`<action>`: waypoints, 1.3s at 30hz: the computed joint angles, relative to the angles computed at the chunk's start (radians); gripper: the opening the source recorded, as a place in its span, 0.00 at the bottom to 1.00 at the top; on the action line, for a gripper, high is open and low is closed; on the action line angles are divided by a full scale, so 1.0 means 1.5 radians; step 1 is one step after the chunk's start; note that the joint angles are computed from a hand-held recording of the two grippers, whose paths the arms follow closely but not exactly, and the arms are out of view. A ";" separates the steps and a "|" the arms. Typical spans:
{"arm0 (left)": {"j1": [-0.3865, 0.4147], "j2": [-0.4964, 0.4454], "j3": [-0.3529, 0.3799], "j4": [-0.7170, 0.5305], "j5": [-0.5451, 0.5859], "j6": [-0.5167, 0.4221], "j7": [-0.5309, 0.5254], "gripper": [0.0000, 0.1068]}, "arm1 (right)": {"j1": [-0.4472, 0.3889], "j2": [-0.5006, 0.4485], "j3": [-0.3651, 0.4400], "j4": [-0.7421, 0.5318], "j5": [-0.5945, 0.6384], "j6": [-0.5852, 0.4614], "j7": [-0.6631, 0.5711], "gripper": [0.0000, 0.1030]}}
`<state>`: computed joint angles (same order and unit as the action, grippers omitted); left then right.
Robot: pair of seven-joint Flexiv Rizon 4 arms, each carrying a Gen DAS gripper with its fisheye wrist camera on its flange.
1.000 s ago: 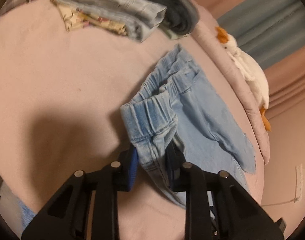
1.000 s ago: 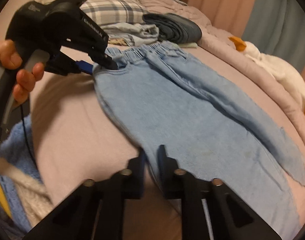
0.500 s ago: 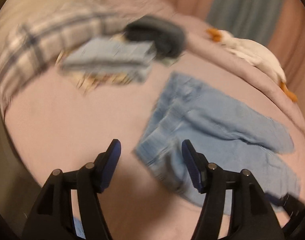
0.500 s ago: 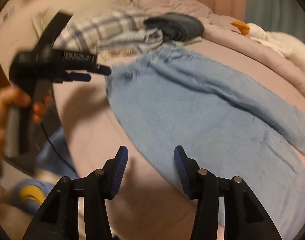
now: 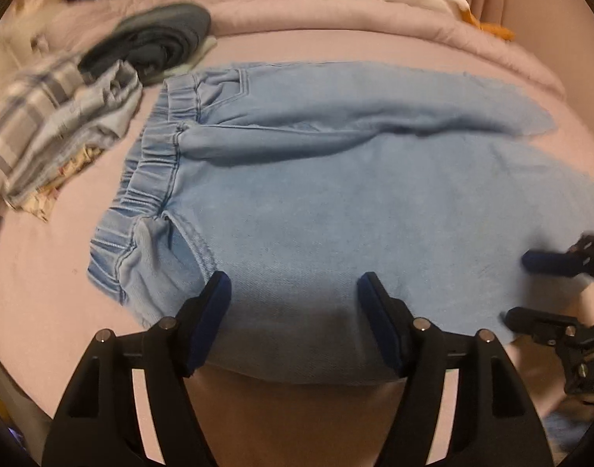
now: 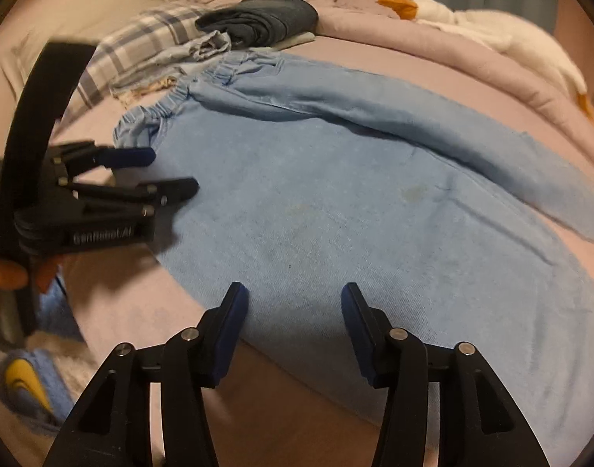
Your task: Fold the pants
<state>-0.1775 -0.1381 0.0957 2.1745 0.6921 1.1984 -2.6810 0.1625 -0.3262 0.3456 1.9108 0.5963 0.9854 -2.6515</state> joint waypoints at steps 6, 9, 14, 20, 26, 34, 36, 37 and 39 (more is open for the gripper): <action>0.030 0.038 0.012 -0.036 0.077 -0.025 -0.040 0.71 | -0.016 -0.011 -0.021 -0.085 0.010 -0.108 0.024 0.57; 0.069 0.016 0.019 -0.064 0.073 -0.010 -0.004 0.71 | 0.006 -0.043 -0.033 -0.122 -0.017 -0.061 0.050 0.58; 0.149 -0.048 0.042 -0.082 -0.063 0.057 0.128 0.71 | 0.034 -0.119 -0.029 -0.204 -0.090 -0.017 0.071 0.58; 0.207 -0.092 0.022 -0.075 -0.239 0.104 0.308 0.70 | 0.080 -0.227 -0.026 -0.329 -0.207 0.010 0.127 0.58; 0.343 -0.132 -0.132 -0.035 -0.490 0.135 0.580 0.65 | 0.109 -0.322 -0.029 -0.451 -0.312 -0.036 0.173 0.58; 0.369 -0.145 -0.184 -0.024 -0.629 0.146 0.726 0.31 | 0.121 -0.398 -0.030 -0.616 -0.339 -0.283 0.121 0.61; 0.341 -0.144 -0.157 -0.034 -0.631 0.137 0.725 0.28 | 0.120 -0.384 -0.031 -0.597 -0.333 -0.273 0.090 0.33; 0.320 -0.143 -0.135 -0.040 -0.624 0.134 0.719 0.28 | 0.118 -0.372 -0.030 -0.581 -0.327 -0.259 0.074 0.11; 0.296 -0.142 -0.115 -0.038 -0.628 0.158 0.723 0.28 | 0.116 -0.353 -0.031 -0.555 -0.323 -0.242 0.054 0.09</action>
